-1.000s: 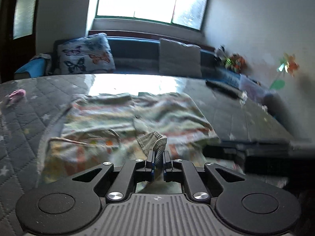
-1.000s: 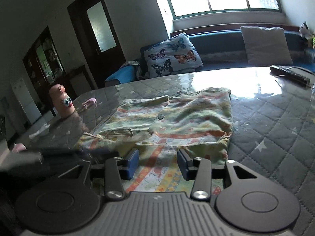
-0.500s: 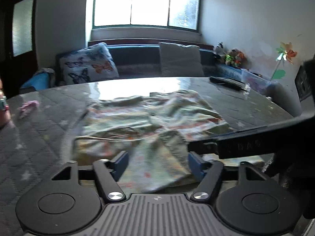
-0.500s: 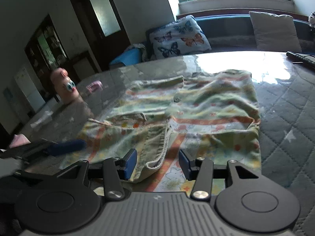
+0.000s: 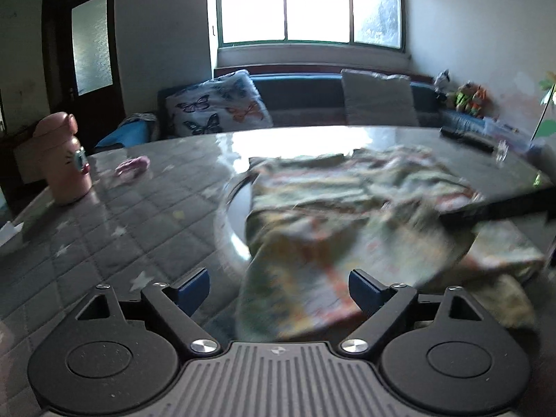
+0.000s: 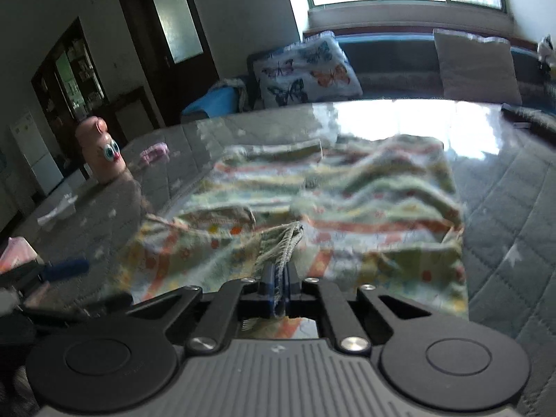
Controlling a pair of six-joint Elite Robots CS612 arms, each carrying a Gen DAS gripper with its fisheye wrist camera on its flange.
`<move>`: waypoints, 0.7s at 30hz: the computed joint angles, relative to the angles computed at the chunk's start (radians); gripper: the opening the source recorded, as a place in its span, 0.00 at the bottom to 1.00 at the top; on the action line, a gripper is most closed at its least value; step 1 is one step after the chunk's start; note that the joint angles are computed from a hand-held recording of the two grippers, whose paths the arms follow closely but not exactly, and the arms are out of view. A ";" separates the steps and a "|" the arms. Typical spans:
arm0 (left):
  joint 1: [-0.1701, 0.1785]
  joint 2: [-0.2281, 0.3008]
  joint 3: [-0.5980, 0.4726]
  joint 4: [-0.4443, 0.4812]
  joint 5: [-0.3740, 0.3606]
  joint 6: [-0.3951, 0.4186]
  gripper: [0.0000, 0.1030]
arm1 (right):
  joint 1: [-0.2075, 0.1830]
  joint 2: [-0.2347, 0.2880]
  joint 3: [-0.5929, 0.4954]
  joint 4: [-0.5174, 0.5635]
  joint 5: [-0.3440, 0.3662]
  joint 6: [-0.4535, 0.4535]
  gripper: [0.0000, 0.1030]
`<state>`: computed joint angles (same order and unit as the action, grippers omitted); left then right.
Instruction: Fold clothes
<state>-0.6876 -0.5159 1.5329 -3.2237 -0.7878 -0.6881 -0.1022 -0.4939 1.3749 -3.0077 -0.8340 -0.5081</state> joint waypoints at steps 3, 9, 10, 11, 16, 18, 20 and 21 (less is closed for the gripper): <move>-0.002 0.004 0.007 0.010 0.000 0.003 0.89 | -0.004 -0.015 0.019 -0.060 0.013 0.012 0.04; -0.011 0.012 0.010 -0.003 0.017 0.037 0.90 | -0.008 -0.040 0.041 -0.127 0.033 0.019 0.04; -0.012 0.014 0.008 -0.007 0.022 0.048 0.90 | -0.009 -0.044 0.044 -0.141 0.037 0.024 0.04; -0.013 0.016 0.006 -0.011 0.027 0.059 0.91 | -0.010 -0.047 0.047 -0.154 0.043 0.029 0.04; -0.015 0.018 0.003 0.008 0.041 0.071 0.91 | -0.015 -0.050 0.056 -0.242 0.043 0.064 0.04; -0.015 0.016 0.007 0.014 0.044 0.065 0.91 | -0.018 -0.050 0.058 -0.257 0.030 0.071 0.04; -0.014 0.015 0.009 0.024 0.045 0.055 0.91 | -0.022 -0.049 0.060 -0.256 0.012 0.072 0.04; -0.014 0.014 0.009 0.030 0.046 0.050 0.91 | -0.023 -0.048 0.060 -0.251 0.001 0.070 0.04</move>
<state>-0.7011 -0.5019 1.5417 -3.1941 -0.7422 -0.6379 -0.1248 -0.5417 1.4346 -3.2585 -0.8330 -0.4382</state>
